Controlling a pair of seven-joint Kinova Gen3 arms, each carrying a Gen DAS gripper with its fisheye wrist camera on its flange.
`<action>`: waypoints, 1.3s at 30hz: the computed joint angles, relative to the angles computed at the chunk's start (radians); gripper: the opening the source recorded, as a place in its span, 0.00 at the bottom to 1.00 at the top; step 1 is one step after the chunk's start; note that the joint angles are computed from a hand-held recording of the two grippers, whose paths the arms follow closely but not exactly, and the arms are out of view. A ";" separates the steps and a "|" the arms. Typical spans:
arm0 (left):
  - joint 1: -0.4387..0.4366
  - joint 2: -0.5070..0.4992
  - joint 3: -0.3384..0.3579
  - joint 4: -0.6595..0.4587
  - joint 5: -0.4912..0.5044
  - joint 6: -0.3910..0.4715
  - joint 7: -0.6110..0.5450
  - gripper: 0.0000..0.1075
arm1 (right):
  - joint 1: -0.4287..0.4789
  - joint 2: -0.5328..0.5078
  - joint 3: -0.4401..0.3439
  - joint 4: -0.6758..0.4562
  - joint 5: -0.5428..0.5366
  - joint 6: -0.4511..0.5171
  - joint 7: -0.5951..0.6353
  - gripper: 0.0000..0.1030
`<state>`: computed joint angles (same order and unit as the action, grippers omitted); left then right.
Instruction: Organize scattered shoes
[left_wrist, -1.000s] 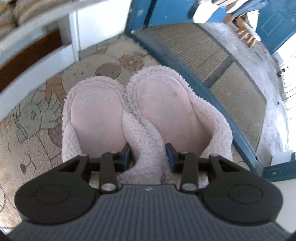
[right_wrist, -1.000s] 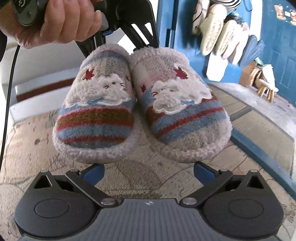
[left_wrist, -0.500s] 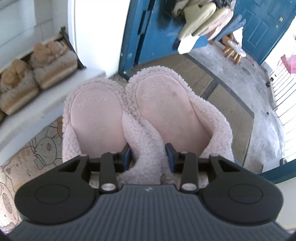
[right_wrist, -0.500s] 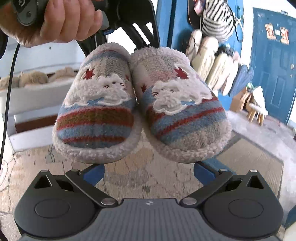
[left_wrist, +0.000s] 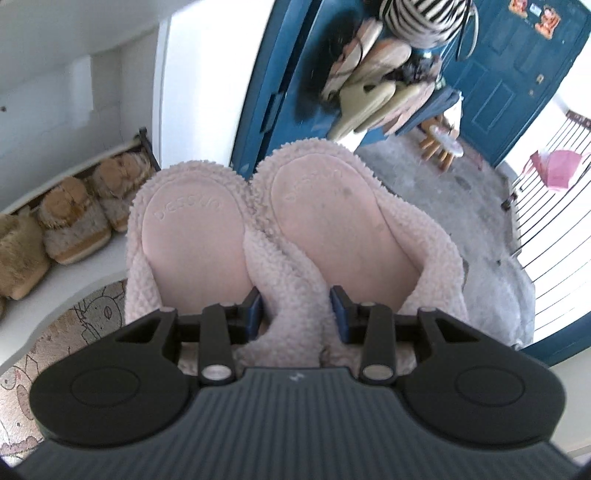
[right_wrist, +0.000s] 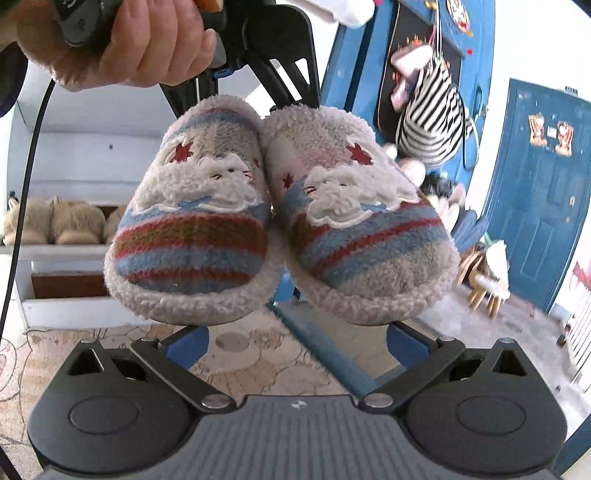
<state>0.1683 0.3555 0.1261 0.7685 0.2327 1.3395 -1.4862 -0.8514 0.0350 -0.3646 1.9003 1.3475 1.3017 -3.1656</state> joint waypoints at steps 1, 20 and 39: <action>-0.005 -0.004 0.000 -0.008 0.005 0.004 0.002 0.34 | -0.005 -0.005 -0.004 -0.016 -0.002 0.017 0.024 1.00; -0.067 -0.047 -0.009 -0.175 0.033 0.084 0.009 0.34 | -0.045 -0.016 -0.030 -0.234 0.052 0.107 0.278 1.00; -0.132 0.041 0.009 -0.535 0.077 0.251 0.058 0.34 | -0.112 0.018 -0.017 -0.409 0.139 0.181 0.452 1.00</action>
